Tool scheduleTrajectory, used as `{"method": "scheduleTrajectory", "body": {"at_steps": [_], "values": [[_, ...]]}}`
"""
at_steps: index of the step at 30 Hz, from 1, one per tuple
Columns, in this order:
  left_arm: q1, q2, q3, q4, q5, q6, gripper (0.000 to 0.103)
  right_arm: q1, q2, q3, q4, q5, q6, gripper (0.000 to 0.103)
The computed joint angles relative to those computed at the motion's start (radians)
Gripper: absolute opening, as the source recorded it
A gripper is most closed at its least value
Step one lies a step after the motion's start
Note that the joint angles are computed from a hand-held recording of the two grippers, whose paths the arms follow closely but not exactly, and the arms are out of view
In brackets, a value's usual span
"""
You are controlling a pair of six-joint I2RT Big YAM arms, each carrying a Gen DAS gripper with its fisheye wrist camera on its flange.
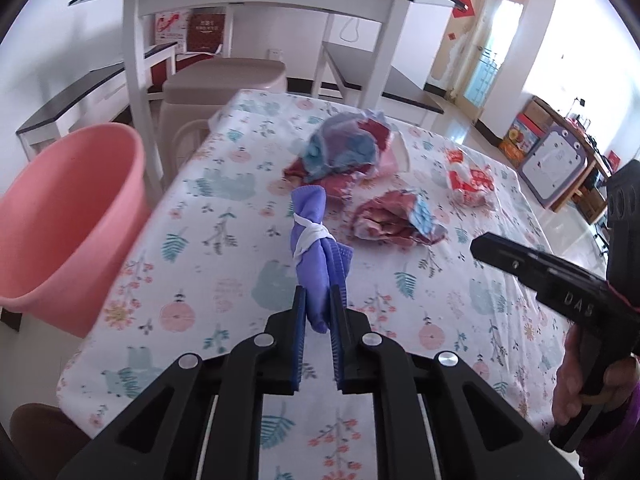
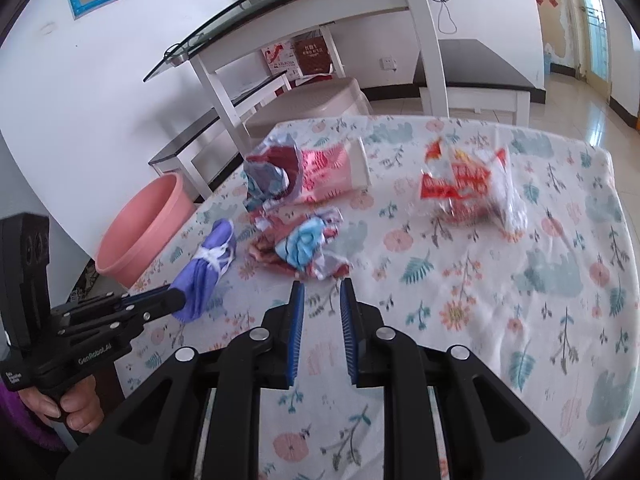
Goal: Collect trash
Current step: 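Grasp the purple glove with the left tool while the right tool grasps the crumpled wrapper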
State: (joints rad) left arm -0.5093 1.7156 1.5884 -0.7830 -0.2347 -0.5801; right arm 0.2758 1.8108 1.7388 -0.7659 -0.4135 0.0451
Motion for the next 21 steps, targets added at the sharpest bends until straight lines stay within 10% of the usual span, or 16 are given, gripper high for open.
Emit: {"method": "scheduleTrajectory", "body": {"at_steps": [21], "values": [[0.023,-0.074,-0.089,0.044,-0.072,-0.027,0.01,0.033,0.274,0.431,-0.061,-0.045,0.041,0.032]]}}
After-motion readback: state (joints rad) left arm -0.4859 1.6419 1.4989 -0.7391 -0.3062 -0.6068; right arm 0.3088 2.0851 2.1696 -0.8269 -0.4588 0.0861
